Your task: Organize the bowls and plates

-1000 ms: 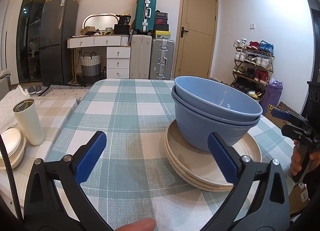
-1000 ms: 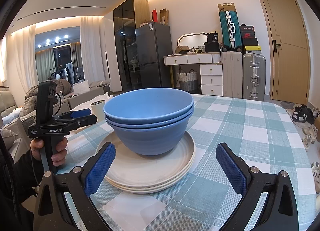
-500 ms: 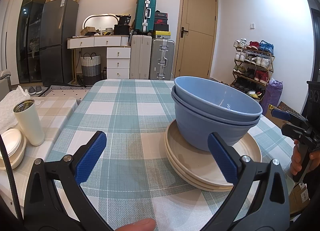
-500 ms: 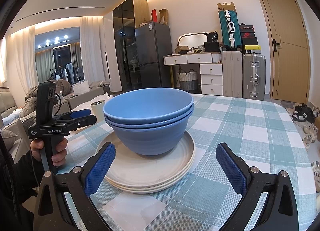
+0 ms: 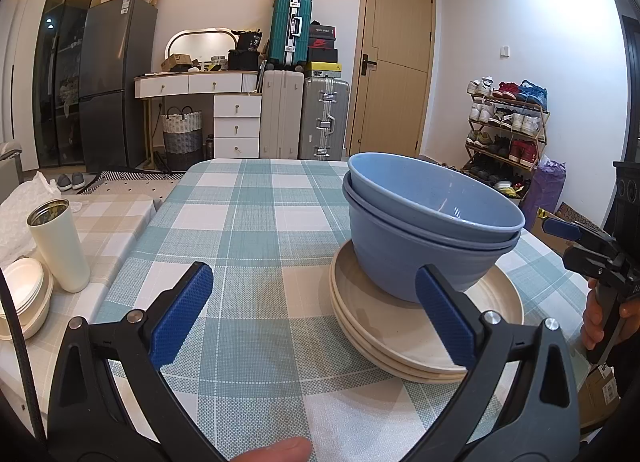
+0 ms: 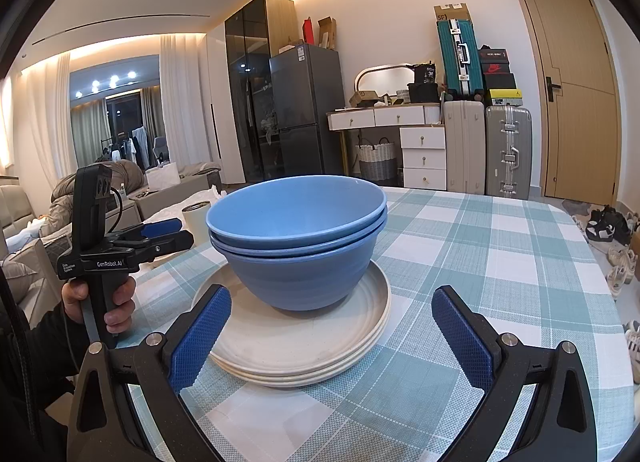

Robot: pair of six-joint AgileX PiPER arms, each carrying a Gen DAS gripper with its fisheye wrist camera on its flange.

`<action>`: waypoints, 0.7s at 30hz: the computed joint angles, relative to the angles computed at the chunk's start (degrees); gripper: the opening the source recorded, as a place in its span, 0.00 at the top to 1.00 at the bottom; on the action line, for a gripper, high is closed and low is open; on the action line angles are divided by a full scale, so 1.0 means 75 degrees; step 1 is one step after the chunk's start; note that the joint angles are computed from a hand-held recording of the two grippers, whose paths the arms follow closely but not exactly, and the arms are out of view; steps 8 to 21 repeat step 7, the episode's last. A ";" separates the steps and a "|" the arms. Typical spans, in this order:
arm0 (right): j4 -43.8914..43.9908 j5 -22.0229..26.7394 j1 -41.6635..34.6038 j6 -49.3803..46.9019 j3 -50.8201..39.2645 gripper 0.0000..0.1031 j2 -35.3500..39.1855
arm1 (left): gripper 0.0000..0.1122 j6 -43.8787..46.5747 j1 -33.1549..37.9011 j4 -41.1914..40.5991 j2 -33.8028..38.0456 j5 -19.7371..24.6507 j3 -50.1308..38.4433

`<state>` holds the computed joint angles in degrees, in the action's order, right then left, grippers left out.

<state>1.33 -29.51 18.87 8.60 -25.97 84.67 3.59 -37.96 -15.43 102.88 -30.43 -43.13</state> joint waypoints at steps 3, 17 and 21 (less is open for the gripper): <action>-0.0030 0.0005 -0.0011 0.0020 0.0008 0.01 -0.0013 | 0.10 -0.0039 0.0014 0.0046 0.0000 -0.0020 0.0012; -0.0079 0.0020 -0.0042 0.0054 0.0000 0.01 -0.0017 | 0.10 0.0005 0.0017 0.0006 -0.0018 -0.0019 0.0002; -0.0079 0.0020 -0.0042 0.0054 0.0000 0.01 -0.0017 | 0.10 0.0005 0.0017 0.0006 -0.0018 -0.0019 0.0002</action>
